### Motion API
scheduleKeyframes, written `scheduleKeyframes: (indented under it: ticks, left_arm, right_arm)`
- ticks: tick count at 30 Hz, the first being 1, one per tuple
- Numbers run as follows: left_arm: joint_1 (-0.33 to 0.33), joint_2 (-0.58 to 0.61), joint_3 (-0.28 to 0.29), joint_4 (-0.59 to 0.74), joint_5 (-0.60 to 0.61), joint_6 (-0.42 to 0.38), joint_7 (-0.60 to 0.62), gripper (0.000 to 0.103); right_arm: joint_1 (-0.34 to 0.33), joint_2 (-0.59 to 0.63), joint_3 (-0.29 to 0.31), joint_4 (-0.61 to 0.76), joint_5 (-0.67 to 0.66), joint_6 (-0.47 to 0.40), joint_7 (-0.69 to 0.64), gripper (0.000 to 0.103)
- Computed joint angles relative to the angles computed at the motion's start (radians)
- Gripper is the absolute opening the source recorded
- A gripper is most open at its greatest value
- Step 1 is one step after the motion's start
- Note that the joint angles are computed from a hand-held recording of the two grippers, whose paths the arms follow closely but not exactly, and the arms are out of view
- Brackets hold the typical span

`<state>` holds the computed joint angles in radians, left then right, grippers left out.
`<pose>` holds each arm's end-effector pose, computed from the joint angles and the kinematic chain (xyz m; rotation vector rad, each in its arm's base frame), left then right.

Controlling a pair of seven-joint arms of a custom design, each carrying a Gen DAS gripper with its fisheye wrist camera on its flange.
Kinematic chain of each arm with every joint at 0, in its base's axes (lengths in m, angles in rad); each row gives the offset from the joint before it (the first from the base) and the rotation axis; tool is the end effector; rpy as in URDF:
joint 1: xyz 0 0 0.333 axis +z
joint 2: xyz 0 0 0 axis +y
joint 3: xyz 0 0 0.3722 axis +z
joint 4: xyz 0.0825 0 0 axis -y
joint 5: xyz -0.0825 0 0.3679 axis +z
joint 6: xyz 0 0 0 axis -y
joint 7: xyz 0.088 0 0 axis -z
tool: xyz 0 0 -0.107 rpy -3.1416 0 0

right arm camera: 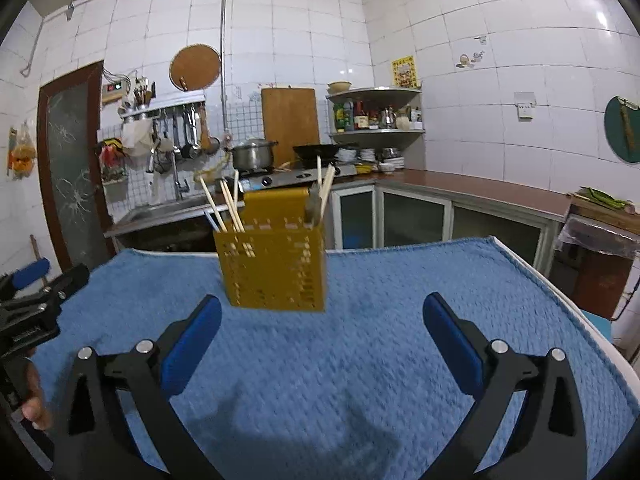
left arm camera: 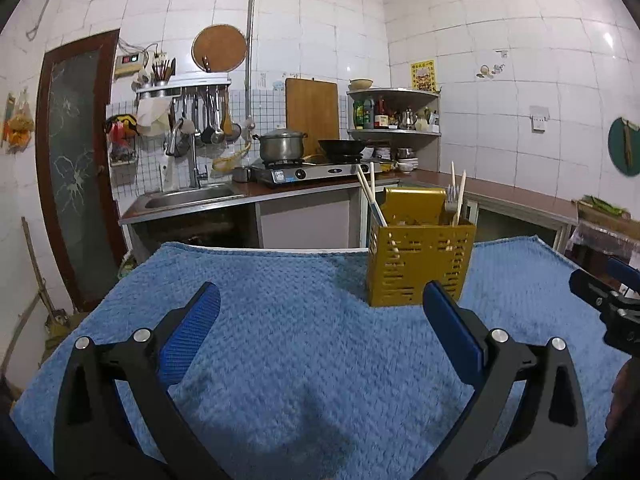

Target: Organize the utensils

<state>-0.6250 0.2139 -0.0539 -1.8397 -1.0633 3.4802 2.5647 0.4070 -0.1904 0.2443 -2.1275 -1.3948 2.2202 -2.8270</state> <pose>0.5451 -0.3019 0.5982 -1.1475 1.7508 -1.2546 0.4176 0.2916 0.6042 -1.1250 1.7665 -1.2052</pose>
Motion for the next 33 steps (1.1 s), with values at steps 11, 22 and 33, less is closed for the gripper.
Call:
scheduleKeyframes:
  ticks: [11,22,33]
  left_arm:
    - [-0.141,0.067,0.158,0.068,-0.236,-0.018,0.182,0.098]
    - [0.07,0.058,-0.083,-0.043,0.051,0.052,-0.004,0.098]
    - [0.085,0.042,-0.07,-0.091,0.185,0.047,-0.167,0.098]
  right_arm:
    - [0.015,0.05,-0.001,0.044,-0.012,-0.023,-0.054,0.098]
    - [0.043,0.072,-0.005,0.024,-0.063,-0.064,0.01,0.098]
    - [0.075,0.112,-0.018,0.041,-0.027,-0.056,-0.048,0.098]
